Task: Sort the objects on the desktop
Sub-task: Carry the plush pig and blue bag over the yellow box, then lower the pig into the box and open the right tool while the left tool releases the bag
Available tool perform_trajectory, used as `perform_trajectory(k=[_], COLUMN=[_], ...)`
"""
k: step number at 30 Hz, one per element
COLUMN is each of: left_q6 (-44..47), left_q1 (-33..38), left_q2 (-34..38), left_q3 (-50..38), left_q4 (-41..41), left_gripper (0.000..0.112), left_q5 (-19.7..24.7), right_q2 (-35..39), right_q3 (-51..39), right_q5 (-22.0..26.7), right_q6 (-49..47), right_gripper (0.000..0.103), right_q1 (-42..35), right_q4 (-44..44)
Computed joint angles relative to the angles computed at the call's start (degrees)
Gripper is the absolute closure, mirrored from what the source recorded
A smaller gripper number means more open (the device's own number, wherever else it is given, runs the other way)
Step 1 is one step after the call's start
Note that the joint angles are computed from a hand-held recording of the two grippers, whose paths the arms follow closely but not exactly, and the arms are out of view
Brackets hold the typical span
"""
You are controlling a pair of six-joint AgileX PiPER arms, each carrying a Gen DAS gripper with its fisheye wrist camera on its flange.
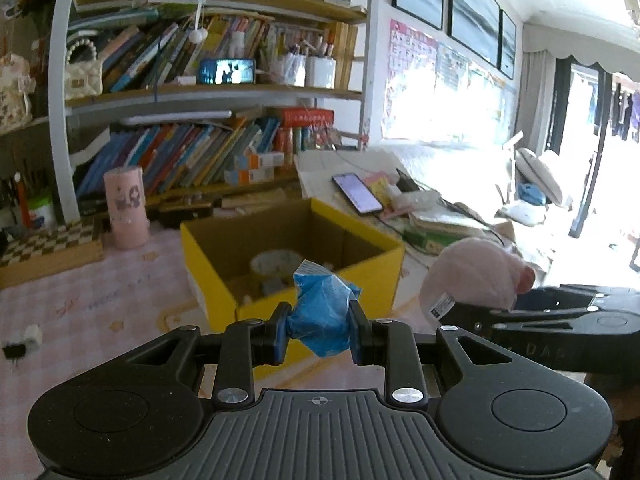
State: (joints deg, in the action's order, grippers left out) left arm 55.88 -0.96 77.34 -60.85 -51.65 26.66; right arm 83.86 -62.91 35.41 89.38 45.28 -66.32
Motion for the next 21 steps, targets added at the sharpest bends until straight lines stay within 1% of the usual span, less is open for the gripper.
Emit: perform_trajectory(k=[3, 5, 8, 10, 12, 14, 16, 17, 19, 21], left_q6=[-4.8, -10.3, -22.6, -33.7, -44.8, -55.0, -65.4, -68.4, -70.9, -71.6], left_q1=[-3.8, -6.1, -9.1, -10.7, -12.0, -13.0, -13.9, -14.3, -14.6, -14.7], left_q2=[2.7, 4.6, 8.4, 11.1, 13.9, 16.5, 19.1, 20.4, 23.3, 25.7], left_q3=[-2.4, -4.4, -8.4, -11.5, -14.4, -16.9, -19.6, -21.1, -24.5, -27.1], left_q4=[3.6, 7.9, 18.8, 29.2, 40.6, 52.0, 63.5, 66.9, 69.7, 70.3], left_gripper=[0.085, 0.085, 0.085, 0.085, 0.085, 0.085, 0.085, 0.085, 0.085, 0.085], left_q5=[-5.4, -8.3, -11.7, -12.8, -13.8, -14.4, -13.6, -12.7, -10.4, -8.3], right_q2=[0.5, 1.8, 5.0, 7.9, 10.7, 14.1, 17.8, 19.8, 23.8, 28.5], right_q3=[-1.7, -4.2, -9.5, -13.4, -17.3, -22.0, -27.2, -30.3, -36.6, -44.2], right_q5=[-6.5, -11.0, -16.6, -18.9, -20.1, -20.1, -18.2, -16.5, -12.1, -5.7], right_q6=[-5.3, -11.5, -28.7, -40.1, -51.6, -63.1, -74.5, -80.2, -89.4, -94.7], right_gripper=[0.038, 0.038, 0.038, 0.038, 0.038, 0.038, 0.038, 0.038, 0.038, 0.038], right_q1=[-6.0, -10.2, -16.1, -19.0, -21.3, -22.9, -24.3, -25.0, -26.5, -27.6], right_q4=[0.6, 3.5, 16.7, 26.0, 35.6, 45.2, 54.8, 59.9, 68.3, 73.2])
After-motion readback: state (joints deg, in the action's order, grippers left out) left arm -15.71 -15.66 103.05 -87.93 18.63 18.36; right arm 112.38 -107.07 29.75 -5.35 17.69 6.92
